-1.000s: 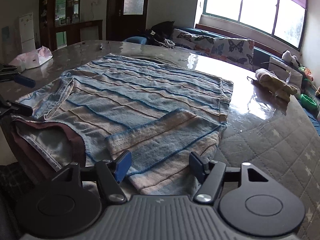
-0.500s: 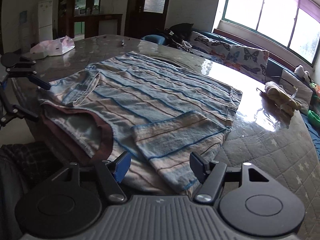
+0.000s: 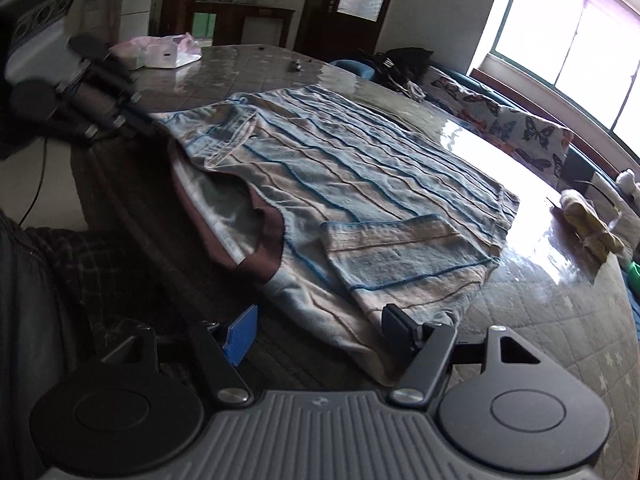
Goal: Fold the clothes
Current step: 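Grasp the towel edge with the left gripper while the right gripper folds the hem over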
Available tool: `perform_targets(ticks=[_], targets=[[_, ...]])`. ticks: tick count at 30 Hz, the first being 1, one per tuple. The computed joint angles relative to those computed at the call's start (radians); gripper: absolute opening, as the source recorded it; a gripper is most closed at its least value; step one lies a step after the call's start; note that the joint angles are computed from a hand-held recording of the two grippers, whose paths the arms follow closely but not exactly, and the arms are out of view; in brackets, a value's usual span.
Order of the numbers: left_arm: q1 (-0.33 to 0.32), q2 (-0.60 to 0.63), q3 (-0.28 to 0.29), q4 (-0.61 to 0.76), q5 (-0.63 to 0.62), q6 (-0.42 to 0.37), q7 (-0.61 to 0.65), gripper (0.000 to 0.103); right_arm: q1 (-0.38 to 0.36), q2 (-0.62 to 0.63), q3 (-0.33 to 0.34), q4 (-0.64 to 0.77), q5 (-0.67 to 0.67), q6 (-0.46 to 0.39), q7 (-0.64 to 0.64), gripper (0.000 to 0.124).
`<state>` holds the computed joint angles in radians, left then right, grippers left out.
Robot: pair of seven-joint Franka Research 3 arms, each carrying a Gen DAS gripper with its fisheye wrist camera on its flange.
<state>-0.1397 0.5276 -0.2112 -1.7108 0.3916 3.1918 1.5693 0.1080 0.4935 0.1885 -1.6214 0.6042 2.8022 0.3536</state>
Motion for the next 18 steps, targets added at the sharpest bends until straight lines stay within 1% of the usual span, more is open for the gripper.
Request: perform_targets(ticks=[3, 4, 6, 8, 10, 12, 13, 14, 15, 16, 17, 18], targets=[[0.061, 0.034, -0.078, 0.062, -0.042, -0.033, 0.011, 0.01, -0.012, 0.016, 0.02, 0.018, 0.016, 0.009, -0.036, 0.07], [0.075, 0.046, -0.097, 0.084, -0.055, -0.048, 0.019, 0.01, -0.019, 0.03, 0.034, 0.032, 0.031, 0.022, -0.056, 0.07], [0.1, 0.071, -0.132, 0.129, -0.085, -0.079, 0.039, 0.01, -0.017, 0.051, 0.036, 0.061, 0.033, 0.021, -0.06, 0.069], [0.104, 0.097, -0.144, 0.176, -0.112, -0.106, 0.054, 0.01, -0.018, 0.072, 0.04, 0.087, 0.035, 0.017, -0.064, 0.065], [0.119, 0.117, -0.166, 0.209, -0.143, -0.127, 0.078, 0.01, -0.016, 0.087, 0.04, 0.104, 0.033, 0.016, -0.065, 0.063], [0.122, 0.14, -0.175, 0.249, -0.173, -0.159, 0.095, 0.01, -0.018, 0.106, 0.046, 0.126, 0.036, 0.015, -0.064, 0.061], [0.121, 0.15, -0.176, 0.267, -0.187, -0.178, 0.104, 0.01, -0.016, 0.112, 0.043, 0.135, 0.033, 0.012, -0.056, 0.053], [0.118, 0.16, -0.174, 0.284, -0.201, -0.195, 0.111, 0.01, -0.002, 0.126, 0.024, 0.159, 0.017, -0.001, -0.021, 0.042], [0.119, 0.166, -0.176, 0.296, -0.215, -0.212, 0.121, 0.01, 0.004, 0.138, 0.011, 0.185, 0.003, -0.029, 0.012, 0.037], [0.122, 0.165, -0.18, 0.295, -0.229, -0.223, 0.134, 0.01, 0.009, 0.15, -0.001, 0.212, -0.011, -0.058, 0.045, 0.025], [0.126, 0.16, -0.183, 0.286, -0.242, -0.228, 0.146, 0.013, 0.01, 0.163, -0.007, 0.243, -0.02, -0.09, 0.077, 0.021], [0.128, 0.149, -0.182, 0.27, -0.251, -0.228, 0.157, 0.014, 0.008, 0.174, -0.008, 0.269, -0.023, -0.115, 0.101, 0.02]])
